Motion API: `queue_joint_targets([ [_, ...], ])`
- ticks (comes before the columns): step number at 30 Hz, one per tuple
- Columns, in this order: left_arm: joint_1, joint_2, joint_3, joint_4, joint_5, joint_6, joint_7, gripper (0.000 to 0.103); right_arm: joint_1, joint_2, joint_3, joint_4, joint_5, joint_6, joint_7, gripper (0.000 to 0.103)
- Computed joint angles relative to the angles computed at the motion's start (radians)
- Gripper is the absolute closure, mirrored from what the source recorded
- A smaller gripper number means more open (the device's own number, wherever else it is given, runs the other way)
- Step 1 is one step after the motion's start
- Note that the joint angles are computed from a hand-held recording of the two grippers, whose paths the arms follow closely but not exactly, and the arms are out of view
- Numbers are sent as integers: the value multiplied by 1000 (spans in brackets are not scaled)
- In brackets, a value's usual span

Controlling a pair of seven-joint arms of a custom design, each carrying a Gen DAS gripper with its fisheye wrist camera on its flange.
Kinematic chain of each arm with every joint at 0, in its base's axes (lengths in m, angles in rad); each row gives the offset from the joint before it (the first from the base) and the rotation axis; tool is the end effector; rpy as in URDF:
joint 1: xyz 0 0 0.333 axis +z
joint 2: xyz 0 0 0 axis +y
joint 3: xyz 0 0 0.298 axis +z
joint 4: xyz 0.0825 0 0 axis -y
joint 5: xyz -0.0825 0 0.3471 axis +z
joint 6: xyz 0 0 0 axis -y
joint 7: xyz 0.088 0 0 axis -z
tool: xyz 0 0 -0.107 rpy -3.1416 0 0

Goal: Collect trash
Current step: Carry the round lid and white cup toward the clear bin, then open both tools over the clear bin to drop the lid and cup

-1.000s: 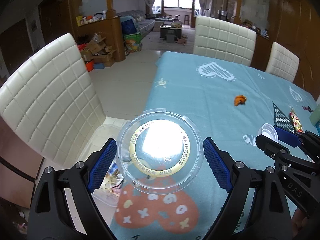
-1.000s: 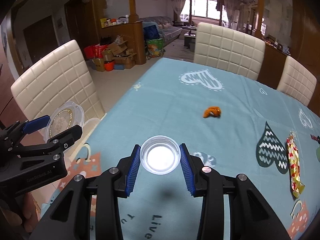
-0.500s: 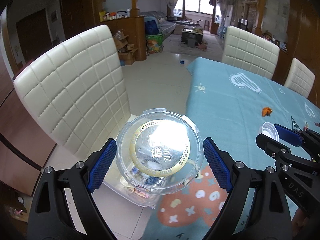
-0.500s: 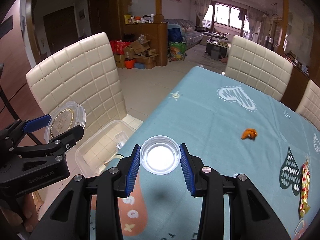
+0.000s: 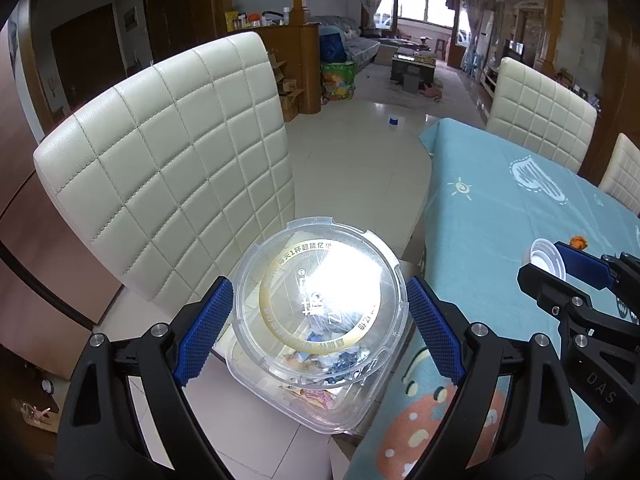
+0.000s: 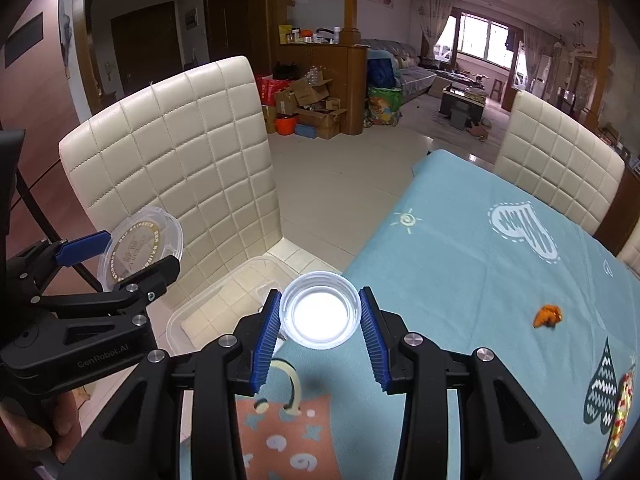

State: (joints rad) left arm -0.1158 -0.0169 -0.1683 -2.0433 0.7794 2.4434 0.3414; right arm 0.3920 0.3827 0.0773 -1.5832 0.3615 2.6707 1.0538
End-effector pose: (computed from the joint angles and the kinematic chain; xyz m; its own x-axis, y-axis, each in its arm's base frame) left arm 0.5276 -0.1535 0.4917 0.4307 -0.9023 -0.0190 -0.6793 -0.3102 -0.6651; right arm 0.6109 0.2884 0.4952 0.6544 -0.7559 -0.0175 -0.5591 -0.4682 -0.6842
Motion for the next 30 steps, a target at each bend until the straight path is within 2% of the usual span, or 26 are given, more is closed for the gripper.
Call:
queue_joint_targets([
  [4,14,13,12,4,-20,14,9,15,13,51,-2,65,-18,-24,8,64],
  [7,22,25,18,14,-25,-3,-6,6,20,90,-6,116,-29,-54,18,64],
  [14,43,38,33,6,-52,1,-17,4,30,164,-3,217,-45,-118,23,64],
  [17,53,32,37,-13,-78,33,-16,4,34,184,-1,244,-48,-135,15,64],
  [21,53,27,35,-16,-52,-4,-53,4,39,204,2,270,-49,-155,7,64],
  [27,62,-2,36,-44,-44,-19,-91,4,32,205,26,275,-20,-174,-41,64],
  [28,63,-8,36,-51,-48,-21,-96,4,30,205,31,278,-12,-187,-53,59],
  [29,64,-12,35,-54,-50,-23,-98,4,25,203,38,278,0,-198,-66,46],
  [30,64,-17,34,-60,-51,-25,-101,4,22,196,41,266,11,-190,-78,43],
])
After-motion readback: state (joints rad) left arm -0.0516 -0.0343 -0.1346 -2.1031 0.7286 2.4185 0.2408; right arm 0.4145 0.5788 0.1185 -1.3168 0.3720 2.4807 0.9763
